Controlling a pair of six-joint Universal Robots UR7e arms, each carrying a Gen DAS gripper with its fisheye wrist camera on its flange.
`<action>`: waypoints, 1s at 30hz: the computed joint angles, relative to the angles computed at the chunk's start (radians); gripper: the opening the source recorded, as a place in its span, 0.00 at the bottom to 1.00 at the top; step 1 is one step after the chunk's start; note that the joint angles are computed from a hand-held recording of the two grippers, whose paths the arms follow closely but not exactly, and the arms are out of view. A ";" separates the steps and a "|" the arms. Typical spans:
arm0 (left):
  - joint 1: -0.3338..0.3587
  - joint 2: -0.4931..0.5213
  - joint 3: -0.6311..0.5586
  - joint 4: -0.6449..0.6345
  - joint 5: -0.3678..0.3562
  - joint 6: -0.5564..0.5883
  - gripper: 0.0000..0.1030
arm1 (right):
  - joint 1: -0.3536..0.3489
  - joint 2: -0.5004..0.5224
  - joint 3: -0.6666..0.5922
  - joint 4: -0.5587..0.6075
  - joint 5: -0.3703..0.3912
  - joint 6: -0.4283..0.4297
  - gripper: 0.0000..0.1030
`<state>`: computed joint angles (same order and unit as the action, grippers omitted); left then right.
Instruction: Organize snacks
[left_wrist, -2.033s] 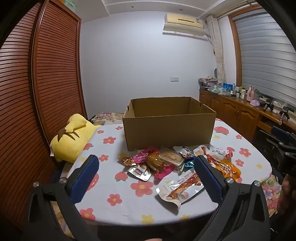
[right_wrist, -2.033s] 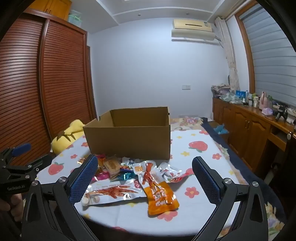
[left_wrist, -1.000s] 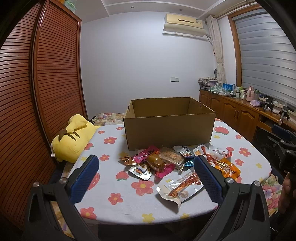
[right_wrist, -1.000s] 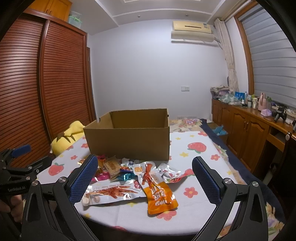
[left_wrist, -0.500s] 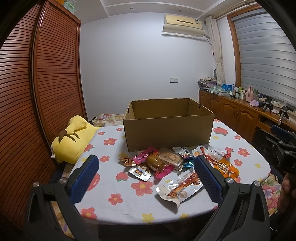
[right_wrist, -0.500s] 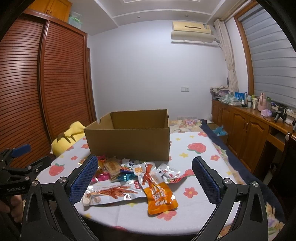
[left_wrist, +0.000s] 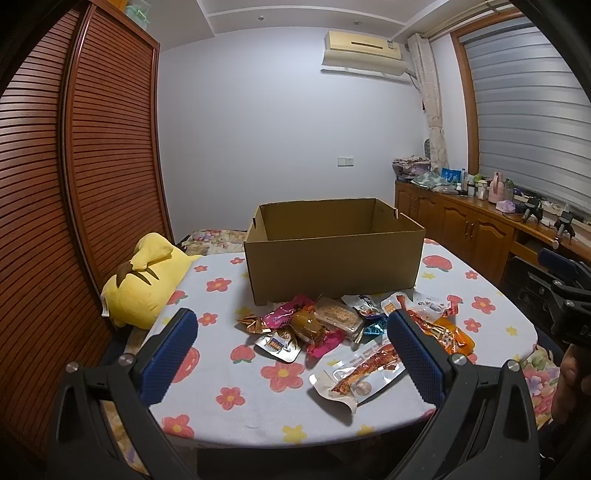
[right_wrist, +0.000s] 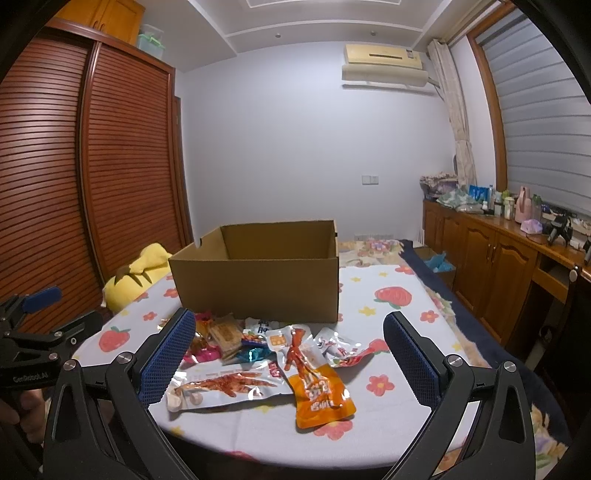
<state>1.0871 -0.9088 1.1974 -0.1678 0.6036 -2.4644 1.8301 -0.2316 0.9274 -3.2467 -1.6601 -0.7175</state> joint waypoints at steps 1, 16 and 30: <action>0.000 0.000 0.000 -0.001 0.001 0.002 1.00 | -0.001 0.000 0.001 -0.001 0.001 0.000 1.00; -0.005 0.000 -0.001 -0.001 -0.003 0.003 1.00 | 0.007 -0.012 0.005 0.005 -0.002 0.004 1.00; -0.003 0.016 -0.021 0.050 0.000 -0.036 1.00 | 0.005 -0.003 -0.003 0.009 -0.007 -0.002 1.00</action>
